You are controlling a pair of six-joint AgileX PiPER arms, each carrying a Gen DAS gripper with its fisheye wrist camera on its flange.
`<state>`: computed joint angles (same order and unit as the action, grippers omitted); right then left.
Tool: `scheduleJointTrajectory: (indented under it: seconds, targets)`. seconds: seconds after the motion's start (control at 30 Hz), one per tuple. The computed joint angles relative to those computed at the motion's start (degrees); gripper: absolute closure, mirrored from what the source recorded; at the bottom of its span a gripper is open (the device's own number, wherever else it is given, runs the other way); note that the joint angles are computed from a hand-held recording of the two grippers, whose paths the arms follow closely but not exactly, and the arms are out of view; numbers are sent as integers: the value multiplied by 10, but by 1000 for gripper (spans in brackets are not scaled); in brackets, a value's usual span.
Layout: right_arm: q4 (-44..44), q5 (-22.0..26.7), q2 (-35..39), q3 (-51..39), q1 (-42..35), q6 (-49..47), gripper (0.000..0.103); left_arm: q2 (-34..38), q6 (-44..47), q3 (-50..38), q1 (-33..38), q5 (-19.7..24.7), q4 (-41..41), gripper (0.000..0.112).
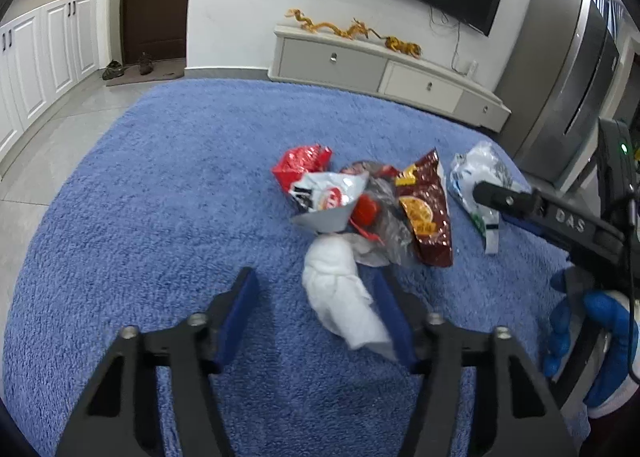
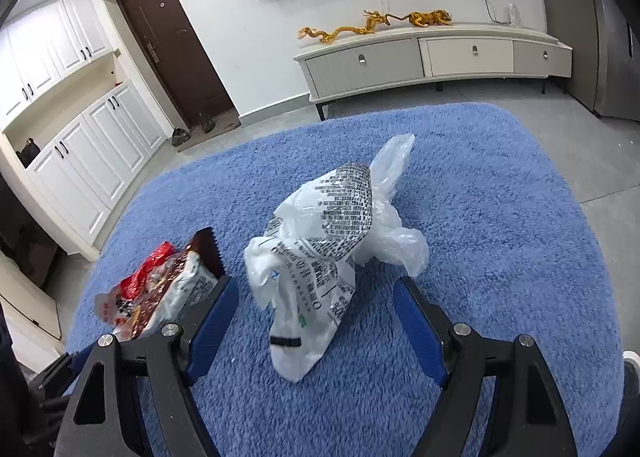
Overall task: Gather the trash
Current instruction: 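Grasp the white tissue with the left tool while the right tool grasps the white plastic bag, then carry both items over the trash bin and open both tools to drop them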
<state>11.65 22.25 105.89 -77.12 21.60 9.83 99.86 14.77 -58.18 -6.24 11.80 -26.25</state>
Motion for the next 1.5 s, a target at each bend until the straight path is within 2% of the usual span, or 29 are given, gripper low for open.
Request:
scheduleJointTrajectory:
  seconds: [0.03,0.07,0.1,0.13,0.2,0.23,0.3,0.4,0.53,0.7,0.87,1.07,1.17,1.33,1.43,1.5]
  targets:
    - [1,1,2,-1,-2,1,37,2,-4,-3,-4,2,5,66]
    - [5,2,1,-1,-4,-4,40,3,-24,-5,-7,8,21,71]
    - [15,3,5,-7,-5,-13,48,4,-22,-7,-8,10,18,75]
    - [30,3,3,-5,-6,-30,62,3,-3,-7,-7,11,0,78]
    - [31,4,-5,6,-5,-37,68,3,23,-5,-6,12,-27,86]
    - [41,2,-12,15,-4,-49,73,1,25,-3,-5,11,-29,87]
    - [60,-2,-26,32,0,-71,77,-2,38,2,-4,8,-40,88]
    - [67,-9,-58,70,11,-92,86,-18,19,19,-7,-2,-17,90]
    - [99,-20,-110,125,17,-134,88,-55,-7,58,-18,-14,7,91]
    - [116,-27,-192,203,27,-152,88,-113,41,116,-19,-16,-47,92]
    - [47,-24,-278,262,50,-67,88,-196,-9,165,-23,-9,6,93]
    - [-129,5,-378,306,93,131,88,-291,-52,199,-21,16,57,93]
    - [-204,31,-425,319,116,219,88,-331,-109,212,-37,22,117,93]
    - [-338,98,-496,324,173,361,88,-382,-327,214,-109,47,325,93]
    - [-373,130,-533,329,188,397,88,-405,-421,203,-159,70,408,93]
    - [-403,159,-563,335,203,428,88,-409,-454,190,-191,83,435,93]
